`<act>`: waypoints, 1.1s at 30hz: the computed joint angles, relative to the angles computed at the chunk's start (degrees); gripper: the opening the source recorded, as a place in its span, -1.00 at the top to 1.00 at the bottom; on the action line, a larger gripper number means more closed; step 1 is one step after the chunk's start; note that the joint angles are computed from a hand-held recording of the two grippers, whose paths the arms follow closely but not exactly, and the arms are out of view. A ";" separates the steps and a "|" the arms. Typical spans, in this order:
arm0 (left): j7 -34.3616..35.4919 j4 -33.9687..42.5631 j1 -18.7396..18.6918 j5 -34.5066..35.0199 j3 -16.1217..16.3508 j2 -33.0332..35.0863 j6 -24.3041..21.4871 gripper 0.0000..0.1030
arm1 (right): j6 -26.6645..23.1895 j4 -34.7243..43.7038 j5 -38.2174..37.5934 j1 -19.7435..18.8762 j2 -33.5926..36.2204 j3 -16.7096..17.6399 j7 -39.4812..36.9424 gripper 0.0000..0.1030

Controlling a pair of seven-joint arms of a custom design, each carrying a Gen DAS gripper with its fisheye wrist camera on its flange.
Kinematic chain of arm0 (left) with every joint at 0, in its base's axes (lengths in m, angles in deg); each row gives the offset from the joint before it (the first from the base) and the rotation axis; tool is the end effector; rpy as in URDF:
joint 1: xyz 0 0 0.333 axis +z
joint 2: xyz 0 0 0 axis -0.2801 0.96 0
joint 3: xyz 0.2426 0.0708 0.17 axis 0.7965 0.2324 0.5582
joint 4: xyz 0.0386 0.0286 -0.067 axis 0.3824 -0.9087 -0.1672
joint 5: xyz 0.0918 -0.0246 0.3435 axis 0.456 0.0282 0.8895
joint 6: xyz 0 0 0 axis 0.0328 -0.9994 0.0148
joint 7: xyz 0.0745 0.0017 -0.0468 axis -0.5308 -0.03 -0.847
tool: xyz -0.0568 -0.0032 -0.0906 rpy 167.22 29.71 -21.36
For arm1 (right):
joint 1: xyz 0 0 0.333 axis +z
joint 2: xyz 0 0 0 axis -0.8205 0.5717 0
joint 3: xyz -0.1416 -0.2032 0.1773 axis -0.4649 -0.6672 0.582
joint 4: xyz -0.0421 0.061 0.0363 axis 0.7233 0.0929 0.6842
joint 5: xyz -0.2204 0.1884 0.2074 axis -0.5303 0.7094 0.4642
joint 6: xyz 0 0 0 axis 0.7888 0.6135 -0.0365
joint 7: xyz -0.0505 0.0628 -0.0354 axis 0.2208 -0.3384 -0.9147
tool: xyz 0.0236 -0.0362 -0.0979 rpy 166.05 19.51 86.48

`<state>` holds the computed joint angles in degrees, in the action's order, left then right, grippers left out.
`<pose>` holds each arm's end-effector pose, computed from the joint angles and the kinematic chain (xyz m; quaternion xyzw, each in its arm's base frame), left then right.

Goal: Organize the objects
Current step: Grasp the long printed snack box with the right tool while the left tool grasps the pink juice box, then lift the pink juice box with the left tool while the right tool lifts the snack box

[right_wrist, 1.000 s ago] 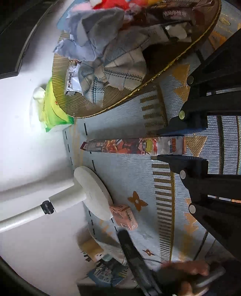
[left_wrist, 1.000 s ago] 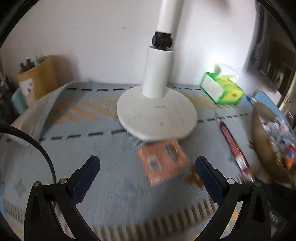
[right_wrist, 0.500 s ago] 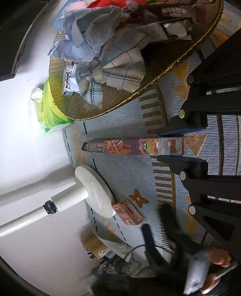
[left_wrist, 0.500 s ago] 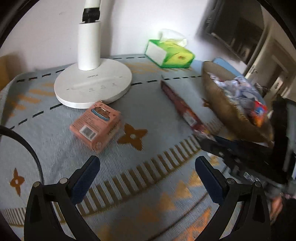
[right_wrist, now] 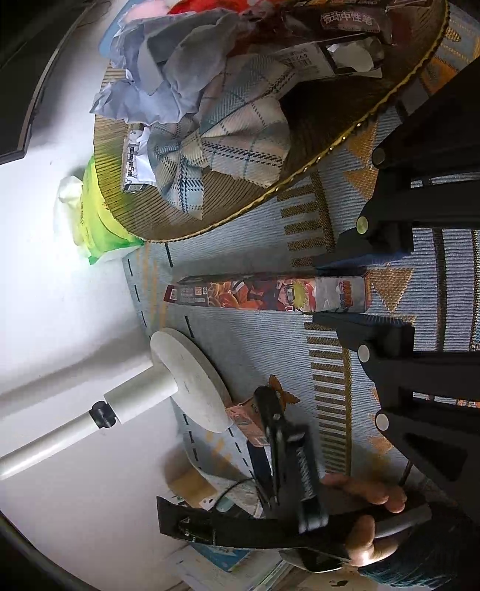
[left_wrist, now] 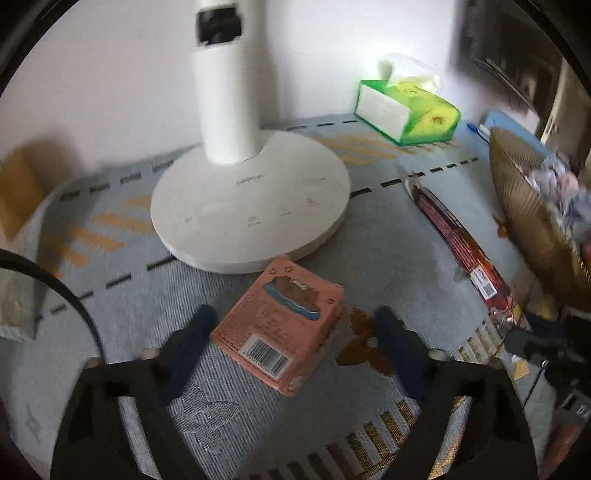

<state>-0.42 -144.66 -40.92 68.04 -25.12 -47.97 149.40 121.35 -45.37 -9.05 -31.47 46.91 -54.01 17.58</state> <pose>0.4551 -0.3598 0.4376 -0.6772 0.6641 -0.2202 0.2278 0.4584 0.1981 0.4637 -0.7793 0.5161 -0.0562 0.3509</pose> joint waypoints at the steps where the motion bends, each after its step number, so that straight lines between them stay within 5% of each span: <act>1: -0.29 -0.48 0.04 0.01 -0.01 -0.39 0.57 -0.15 | 0.11 -0.03 -0.02 0.01 -0.02 0.04 0.03 0.57; 2: -0.85 -0.81 -0.10 0.34 -0.05 -0.88 0.22 0.07 | 0.32 -0.11 -0.07 0.04 -0.05 0.10 0.02 0.57; 10: -10.74 -6.21 -1.02 0.62 -2.92 -6.45 -1.14 0.20 | 2.42 -1.55 7.86 2.93 -2.31 -0.94 -10.13 0.61; 17: -26.66 -15.86 -2.58 -0.10 -10.25 -17.99 -5.77 0.25 | -17.27 -7.59 8.89 -0.20 -13.53 -5.27 -11.44 0.62; 26: -38.63 -19.88 -1.98 2.95 -14.97 -19.52 -4.34 0.25 | -27.50 -18.91 -4.32 -4.86 -31.49 -8.03 -9.55 0.61; 31: -37.47 -17.47 -4.01 4.82 -15.11 -17.05 -8.63 0.24 | -28.01 -20.10 -6.32 -4.06 -33.25 -9.36 -9.19 0.14; 33: -36.55 -17.52 -4.63 4.59 -14.25 -16.72 -7.78 0.23 | -25.78 -20.30 -5.26 -3.74 -32.99 -8.84 -8.84 -0.44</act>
